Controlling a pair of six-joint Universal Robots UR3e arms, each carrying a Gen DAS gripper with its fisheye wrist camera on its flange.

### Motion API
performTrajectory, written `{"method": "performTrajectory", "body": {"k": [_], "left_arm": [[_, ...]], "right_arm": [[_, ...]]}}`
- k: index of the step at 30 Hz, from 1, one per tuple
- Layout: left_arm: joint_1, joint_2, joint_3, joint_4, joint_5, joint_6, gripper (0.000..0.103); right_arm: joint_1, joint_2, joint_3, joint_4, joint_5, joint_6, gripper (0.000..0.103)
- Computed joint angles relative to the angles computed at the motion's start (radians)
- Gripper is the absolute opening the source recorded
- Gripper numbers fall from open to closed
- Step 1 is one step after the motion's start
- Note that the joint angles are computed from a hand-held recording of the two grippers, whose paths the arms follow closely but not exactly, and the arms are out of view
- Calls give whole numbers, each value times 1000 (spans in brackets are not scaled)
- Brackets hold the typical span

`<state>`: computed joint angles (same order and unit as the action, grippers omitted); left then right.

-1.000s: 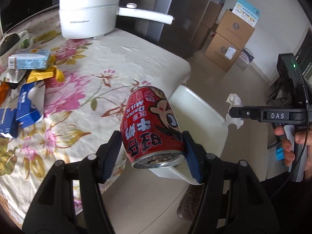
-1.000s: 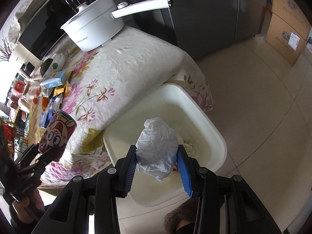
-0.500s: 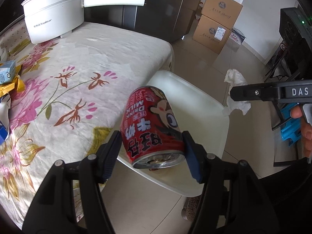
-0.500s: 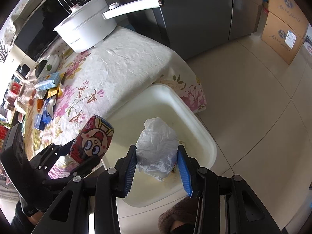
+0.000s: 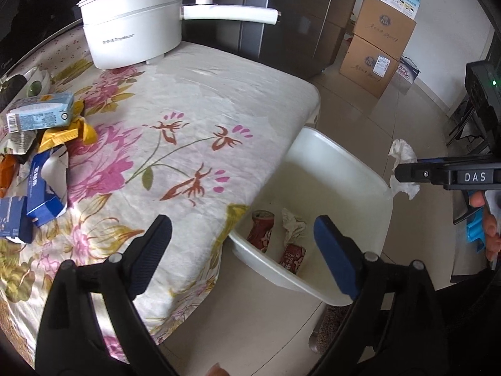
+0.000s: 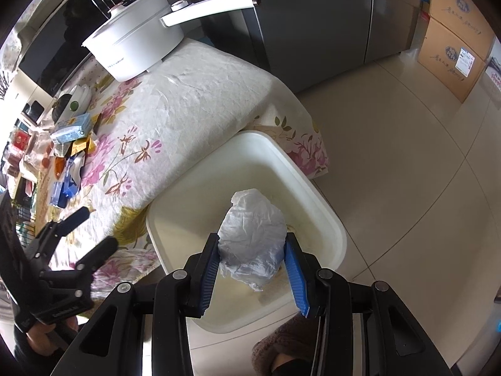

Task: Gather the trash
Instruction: 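Return both open tools to the table over the blue boxes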

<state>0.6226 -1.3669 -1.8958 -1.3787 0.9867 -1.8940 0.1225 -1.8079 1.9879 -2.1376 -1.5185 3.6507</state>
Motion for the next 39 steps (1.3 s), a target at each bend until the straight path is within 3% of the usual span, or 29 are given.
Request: {"method": "performTrajectory", "body": {"k": [4, 6, 8, 9, 17, 25, 32, 39], "left_arm": [[56, -26, 60, -46, -6, 17, 92], [85, -36, 84, -64, -10, 28, 92], [112, -47, 107, -82, -13, 42, 95], [126, -50, 117, -86, -15, 47, 98], [225, -112, 211, -110, -10, 54, 99], [279, -245, 339, -57, 47, -64, 102], [280, -422, 508, 48, 145, -284, 102], [208, -732, 937, -47, 257, -580, 102]], "right_arm": [[23, 37, -29, 1, -11, 11, 43], [29, 60, -47, 7, -13, 21, 50], [42, 88, -78, 25, -31, 42, 84], [50, 96, -87, 21, -41, 53, 86], [112, 196, -193, -2, -35, 99, 86], [202, 374, -413, 18, -48, 137, 86], [276, 590, -714, 88, -57, 140, 86], [326, 802, -1038, 182, -65, 126, 86]]}}
